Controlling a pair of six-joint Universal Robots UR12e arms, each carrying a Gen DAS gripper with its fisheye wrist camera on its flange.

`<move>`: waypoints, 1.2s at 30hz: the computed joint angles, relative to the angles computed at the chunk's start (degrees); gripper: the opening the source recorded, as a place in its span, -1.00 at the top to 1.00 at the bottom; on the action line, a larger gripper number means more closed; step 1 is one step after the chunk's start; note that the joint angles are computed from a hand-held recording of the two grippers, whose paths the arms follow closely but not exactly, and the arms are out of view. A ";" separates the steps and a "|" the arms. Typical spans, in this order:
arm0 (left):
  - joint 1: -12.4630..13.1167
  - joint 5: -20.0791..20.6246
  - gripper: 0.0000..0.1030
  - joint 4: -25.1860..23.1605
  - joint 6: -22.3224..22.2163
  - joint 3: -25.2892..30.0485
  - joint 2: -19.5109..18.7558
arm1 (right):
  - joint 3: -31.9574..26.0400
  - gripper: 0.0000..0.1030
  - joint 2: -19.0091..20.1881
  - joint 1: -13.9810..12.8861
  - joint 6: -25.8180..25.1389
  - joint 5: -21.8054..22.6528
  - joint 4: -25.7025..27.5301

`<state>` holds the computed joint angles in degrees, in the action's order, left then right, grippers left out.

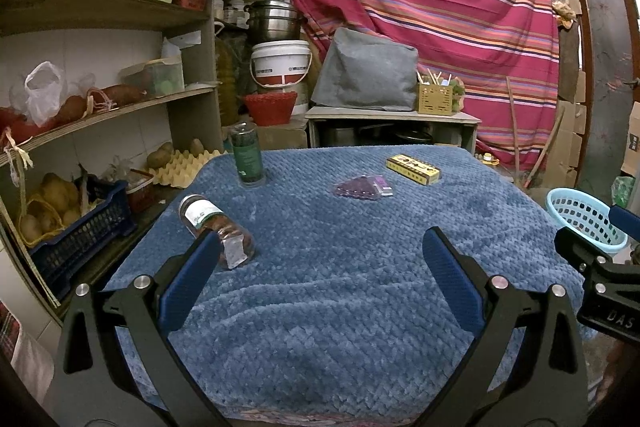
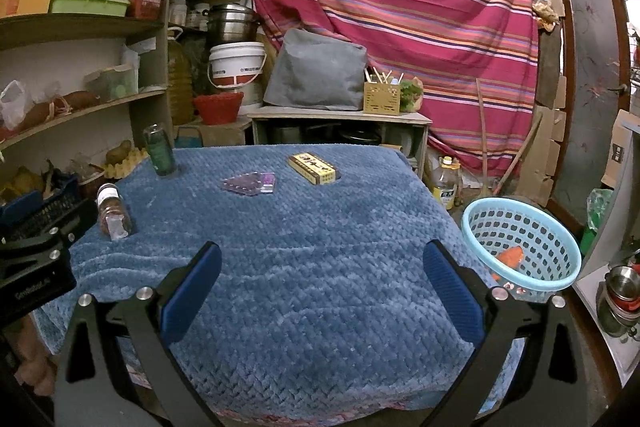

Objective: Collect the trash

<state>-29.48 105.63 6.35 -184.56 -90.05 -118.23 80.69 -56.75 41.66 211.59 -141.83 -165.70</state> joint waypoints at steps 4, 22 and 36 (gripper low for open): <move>0.14 0.13 -0.90 0.31 0.19 0.02 -0.01 | -0.25 -0.91 0.18 -0.04 -0.83 0.09 -0.89; 0.33 0.77 -0.90 1.13 -0.08 -0.28 0.05 | -0.81 -0.91 0.71 -0.01 -2.18 0.00 -1.49; 0.07 1.11 -0.90 1.59 -0.18 -0.35 -0.10 | -0.56 -0.91 0.85 0.03 -1.98 0.15 -1.81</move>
